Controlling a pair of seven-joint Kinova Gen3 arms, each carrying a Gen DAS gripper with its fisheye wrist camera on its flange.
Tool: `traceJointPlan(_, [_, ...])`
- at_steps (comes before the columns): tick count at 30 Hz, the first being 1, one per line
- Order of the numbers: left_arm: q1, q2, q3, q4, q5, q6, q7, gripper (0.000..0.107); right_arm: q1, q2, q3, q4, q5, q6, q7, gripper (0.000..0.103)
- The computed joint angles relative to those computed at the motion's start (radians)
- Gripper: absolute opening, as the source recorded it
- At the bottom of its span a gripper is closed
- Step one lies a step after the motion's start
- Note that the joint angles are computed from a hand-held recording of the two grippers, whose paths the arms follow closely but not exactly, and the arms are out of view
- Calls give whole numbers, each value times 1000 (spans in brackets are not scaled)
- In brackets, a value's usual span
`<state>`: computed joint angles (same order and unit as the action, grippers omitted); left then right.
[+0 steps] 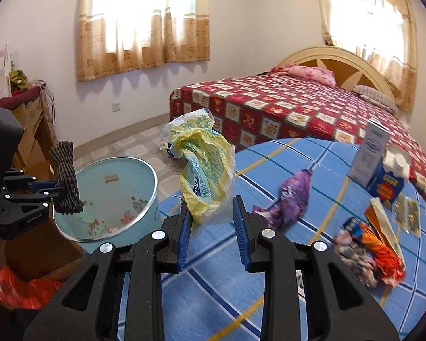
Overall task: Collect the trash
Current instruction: 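Carry the yellow-green bag and black mesh sleeve over the blue bin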
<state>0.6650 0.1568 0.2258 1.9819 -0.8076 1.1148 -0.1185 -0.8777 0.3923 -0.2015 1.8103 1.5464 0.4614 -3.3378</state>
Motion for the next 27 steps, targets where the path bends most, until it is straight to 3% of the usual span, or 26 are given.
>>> traceJointPlan(10, [-32, -11, -11, 24, 2, -19, 5, 15, -35, 78, 45, -133, -180, -44, 245, 29])
traceJointPlan(27, [-74, -34, -11, 46, 2, -28, 16, 15, -116, 154, 144, -266, -451, -91, 545, 29])
